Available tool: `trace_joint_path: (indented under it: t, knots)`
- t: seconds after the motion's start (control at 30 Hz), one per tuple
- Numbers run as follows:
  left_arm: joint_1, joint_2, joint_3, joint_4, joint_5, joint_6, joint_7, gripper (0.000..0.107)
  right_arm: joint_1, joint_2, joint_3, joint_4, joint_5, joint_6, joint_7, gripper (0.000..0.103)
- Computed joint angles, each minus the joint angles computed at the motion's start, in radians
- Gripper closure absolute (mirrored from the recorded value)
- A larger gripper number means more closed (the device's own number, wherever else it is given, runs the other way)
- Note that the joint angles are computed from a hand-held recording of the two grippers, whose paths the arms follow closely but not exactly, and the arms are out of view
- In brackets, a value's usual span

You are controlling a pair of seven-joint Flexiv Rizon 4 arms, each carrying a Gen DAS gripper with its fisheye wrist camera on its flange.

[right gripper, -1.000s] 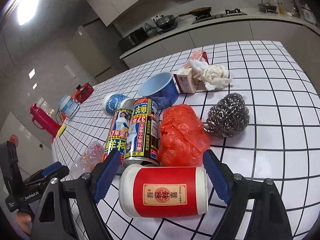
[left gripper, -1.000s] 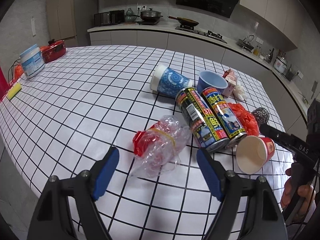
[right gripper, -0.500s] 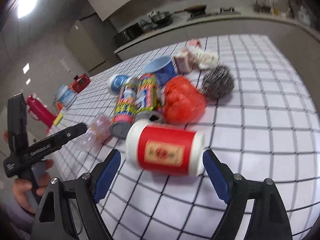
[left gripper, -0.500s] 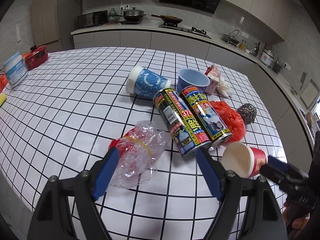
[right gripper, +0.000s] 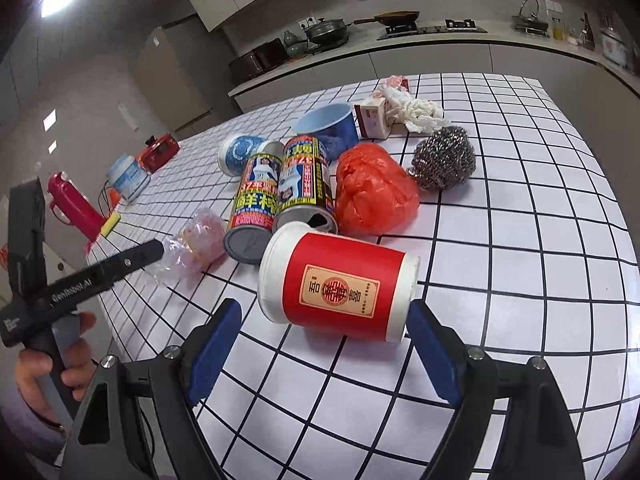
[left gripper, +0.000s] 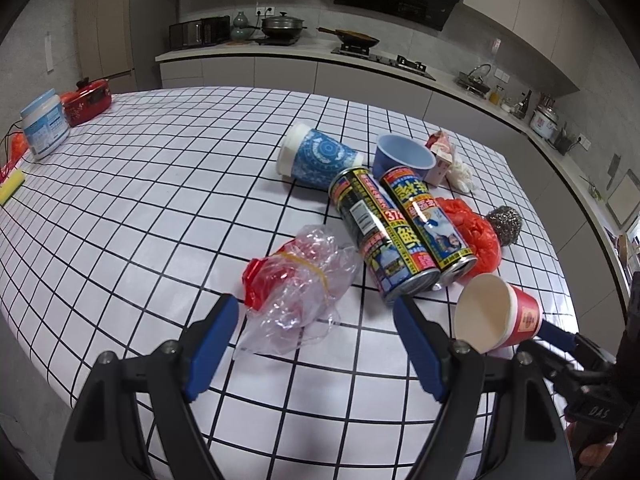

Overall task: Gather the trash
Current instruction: 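Return both tools to the island toward the paper cup and plastic bag, then grasp the red paper cup with right tool while left tool grasps the plastic bag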

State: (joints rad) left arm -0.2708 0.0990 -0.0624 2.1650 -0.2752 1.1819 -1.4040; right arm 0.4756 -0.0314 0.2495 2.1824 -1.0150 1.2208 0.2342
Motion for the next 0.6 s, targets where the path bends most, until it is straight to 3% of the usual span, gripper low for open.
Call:
trace_joint_path:
  t: [0.07,0.2,0.3,0.4,0.53,0.6]
  knots:
    - [-0.004,0.006,0.0,0.004,-0.001,0.007,0.009,0.026,0.003,-0.01,0.001,-0.003,0.011,0.0,0.011,0.017]
    - [-0.004,0.016,0.005,0.01,-0.006,0.006,0.021,0.026,-0.008,-0.041,-0.035,-0.001,-0.083,0.137,0.163,0.017]
    - [-0.002,0.02,0.01,0.016,-0.014,0.012,0.028,0.026,0.006,-0.057,-0.033,-0.012,-0.069,0.168,0.193,0.017]
    - [0.004,0.018,0.016,0.021,-0.02,0.015,0.036,0.026,0.035,-0.038,-0.008,-0.022,-0.015,0.079,0.127,0.017]
    - [0.0,0.017,0.027,0.037,-0.066,0.023,0.089,0.026,0.081,-0.004,0.039,-0.052,0.054,-0.175,-0.053,0.017]
    - [-0.003,0.018,0.03,0.045,-0.082,0.032,0.126,0.026,0.076,-0.004,0.032,-0.052,0.028,-0.178,-0.089,0.017]
